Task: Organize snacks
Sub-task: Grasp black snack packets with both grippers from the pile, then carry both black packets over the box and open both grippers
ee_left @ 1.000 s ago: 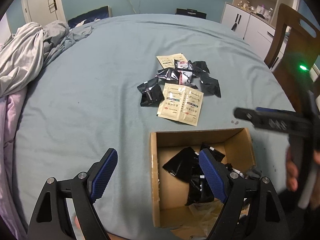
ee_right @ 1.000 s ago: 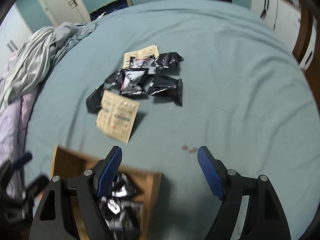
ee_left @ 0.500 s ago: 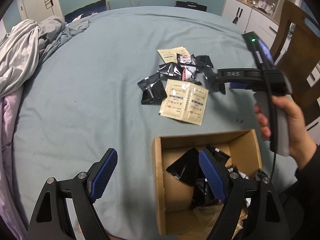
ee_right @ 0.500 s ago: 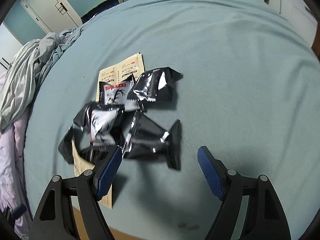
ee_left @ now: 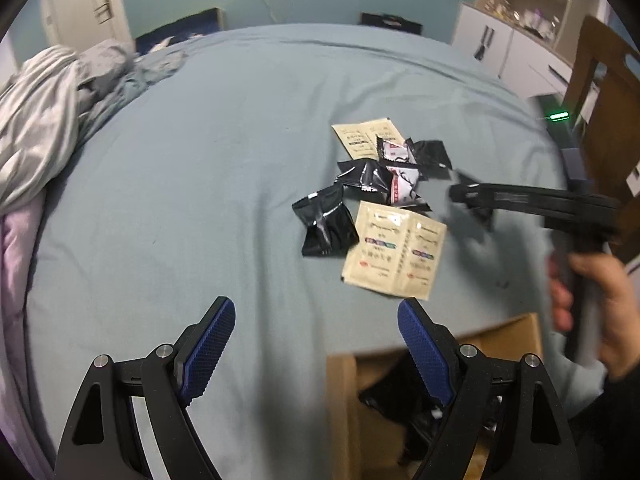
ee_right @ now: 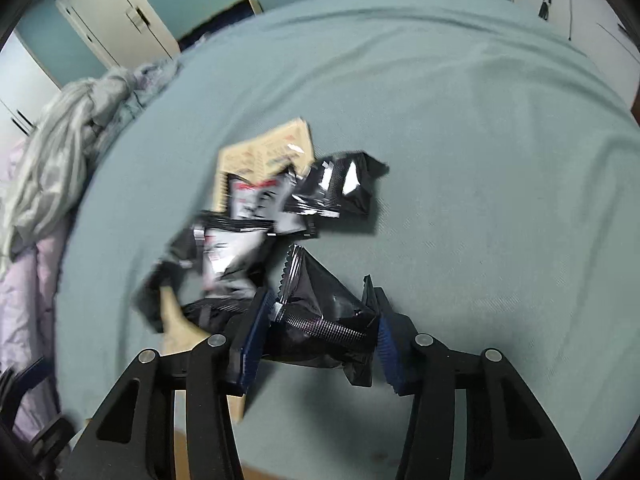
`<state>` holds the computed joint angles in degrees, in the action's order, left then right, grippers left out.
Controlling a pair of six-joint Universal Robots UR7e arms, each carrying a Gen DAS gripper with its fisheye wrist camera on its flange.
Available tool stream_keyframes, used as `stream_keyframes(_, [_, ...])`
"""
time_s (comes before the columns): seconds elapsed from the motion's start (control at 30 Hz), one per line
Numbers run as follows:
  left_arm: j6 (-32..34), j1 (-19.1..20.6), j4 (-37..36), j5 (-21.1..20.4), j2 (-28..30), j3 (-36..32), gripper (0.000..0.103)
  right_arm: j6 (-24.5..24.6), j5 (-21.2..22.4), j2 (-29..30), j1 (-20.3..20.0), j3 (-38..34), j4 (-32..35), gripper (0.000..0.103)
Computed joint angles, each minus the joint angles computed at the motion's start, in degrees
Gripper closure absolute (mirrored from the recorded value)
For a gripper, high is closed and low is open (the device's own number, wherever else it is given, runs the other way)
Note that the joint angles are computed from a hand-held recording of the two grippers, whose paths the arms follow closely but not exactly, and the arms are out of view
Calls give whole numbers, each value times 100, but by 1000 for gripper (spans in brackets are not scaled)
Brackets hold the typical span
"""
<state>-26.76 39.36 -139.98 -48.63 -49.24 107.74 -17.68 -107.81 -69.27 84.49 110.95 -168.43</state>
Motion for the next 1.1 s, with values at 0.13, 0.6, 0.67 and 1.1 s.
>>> stream_keyframes(0.13, [39,396,26,-299,198,-395,19,117,175,-587,152,541,-100,56])
stream_keyframes(0.6, [-128,1243,1020,-902,1368,-2244,19,-186,935,-2862,-256,2754,-925,56])
stream_keyframes(0.67, [-241,1329,1360,-1048,1533,-2514,19,-225,917,-3213,-377,3126,-997,56])
stream_keyframes(1.1, [-593,972,1029,-393,810,-1612,67,-745,1274,-4081,-294,3608,-567,55])
